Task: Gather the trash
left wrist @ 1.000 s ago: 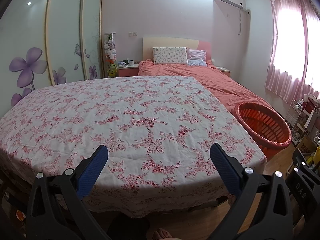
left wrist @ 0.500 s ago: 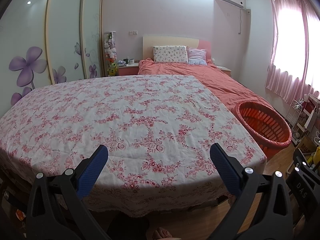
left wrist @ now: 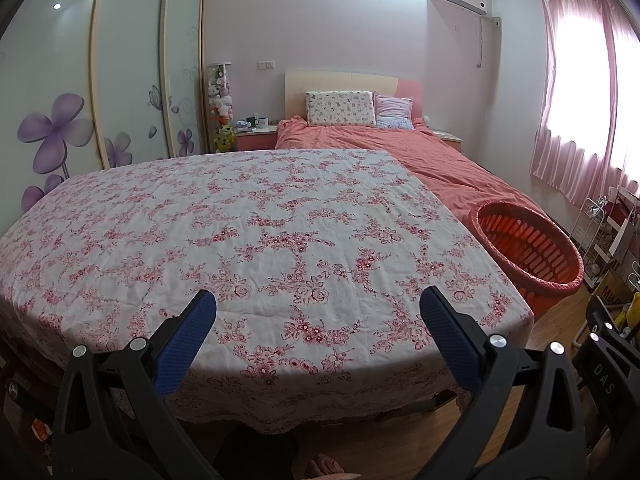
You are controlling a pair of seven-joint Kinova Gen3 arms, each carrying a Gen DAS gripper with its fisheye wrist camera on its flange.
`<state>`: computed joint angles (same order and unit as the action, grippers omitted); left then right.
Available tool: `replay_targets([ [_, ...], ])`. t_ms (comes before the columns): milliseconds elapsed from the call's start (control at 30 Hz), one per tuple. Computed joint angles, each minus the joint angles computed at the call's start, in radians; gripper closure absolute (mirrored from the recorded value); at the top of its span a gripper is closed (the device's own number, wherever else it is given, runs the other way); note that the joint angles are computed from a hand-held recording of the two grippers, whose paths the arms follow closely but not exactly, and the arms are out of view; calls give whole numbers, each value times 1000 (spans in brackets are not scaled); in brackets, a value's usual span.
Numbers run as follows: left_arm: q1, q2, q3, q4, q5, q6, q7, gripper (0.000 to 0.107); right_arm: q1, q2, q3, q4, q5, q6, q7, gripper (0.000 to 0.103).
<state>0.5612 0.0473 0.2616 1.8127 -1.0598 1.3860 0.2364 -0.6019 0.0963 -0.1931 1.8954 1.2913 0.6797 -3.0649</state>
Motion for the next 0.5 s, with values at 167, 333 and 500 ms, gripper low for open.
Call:
replay_targets([
  [167, -3, -2, -1, 0, -1, -3, -4, 7, 1, 0, 0, -1, -2, -1, 2, 5],
  [333, -3, -1, 0, -1, 0, -2, -5, 7, 2, -1, 0, -1, -4, -2, 5, 5],
  [500, -3, -2, 0, -1, 0, -3, -5, 7, 1, 0, 0, -3, -6, -1, 6, 5],
])
